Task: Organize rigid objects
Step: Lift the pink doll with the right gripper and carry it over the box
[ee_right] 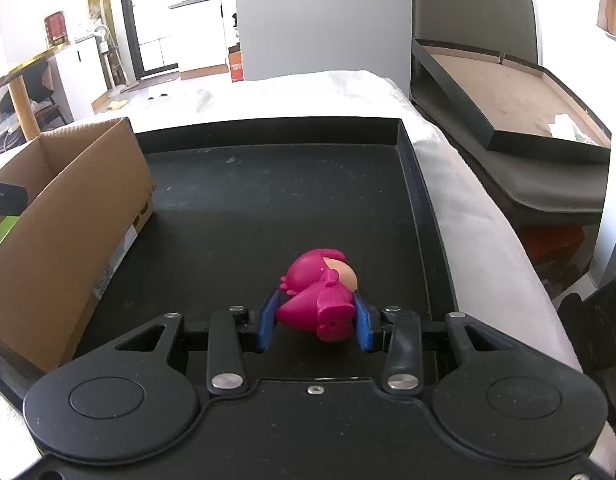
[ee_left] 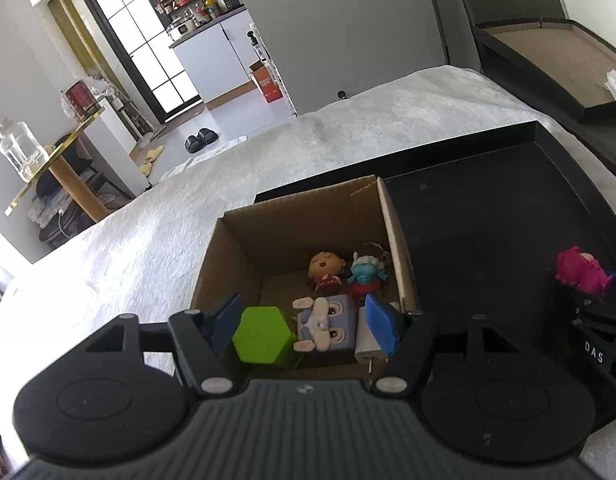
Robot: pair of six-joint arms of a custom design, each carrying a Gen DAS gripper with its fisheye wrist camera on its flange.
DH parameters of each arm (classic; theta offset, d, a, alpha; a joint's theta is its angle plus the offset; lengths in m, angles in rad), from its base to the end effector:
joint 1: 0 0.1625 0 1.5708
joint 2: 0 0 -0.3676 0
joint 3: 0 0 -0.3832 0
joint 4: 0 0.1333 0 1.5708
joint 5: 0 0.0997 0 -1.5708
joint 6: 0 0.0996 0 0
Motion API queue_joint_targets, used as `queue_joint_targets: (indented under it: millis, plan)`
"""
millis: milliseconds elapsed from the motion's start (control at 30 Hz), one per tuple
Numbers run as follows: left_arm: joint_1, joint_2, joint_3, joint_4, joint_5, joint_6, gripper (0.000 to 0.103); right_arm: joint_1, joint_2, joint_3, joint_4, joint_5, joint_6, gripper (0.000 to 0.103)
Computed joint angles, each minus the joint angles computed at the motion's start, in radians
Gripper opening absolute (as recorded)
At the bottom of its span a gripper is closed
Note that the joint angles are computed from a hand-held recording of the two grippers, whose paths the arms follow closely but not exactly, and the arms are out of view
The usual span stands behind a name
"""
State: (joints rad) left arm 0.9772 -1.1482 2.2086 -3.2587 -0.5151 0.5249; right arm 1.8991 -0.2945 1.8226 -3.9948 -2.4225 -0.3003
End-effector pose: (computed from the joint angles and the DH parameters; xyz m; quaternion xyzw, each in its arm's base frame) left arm -0.0680 -0.4940 0.1822 0.3042 0.7790 -0.2829 0.4696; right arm 0.2105 -0.4371 -0.0768 0.0836 -0.8359 0.3996 0.3668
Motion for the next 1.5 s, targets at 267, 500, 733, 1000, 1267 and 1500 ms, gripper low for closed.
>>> queue_joint_targets:
  millis: [267,500,733,1000,1267,1500]
  plan:
    - [0.012,-0.063,0.007,0.034,-0.030,-0.026,0.067,0.045,-0.011,-0.026,0.014,-0.055,-0.039,0.038]
    - [0.021,-0.133,0.026,0.066,-0.067,-0.044,0.067,0.097,-0.011,-0.071,0.047,-0.095,-0.061,0.038]
    - [0.048,-0.204,0.018,0.140,-0.101,-0.099,0.067,0.146,-0.010,-0.124,0.080,-0.116,-0.094,0.038]
    - [0.074,-0.281,0.017,0.211,-0.134,-0.139,0.067,0.198,0.018,-0.208,0.114,-0.130,-0.148,0.038]
    - [0.107,-0.345,-0.003,0.294,-0.161,-0.207,0.067,0.236,0.046,-0.276,0.175,-0.142,-0.165,0.038]
    - [0.137,-0.378,-0.017,0.330,-0.179,-0.228,0.067,0.262,0.075,-0.331,0.223,-0.134,-0.182,0.038]
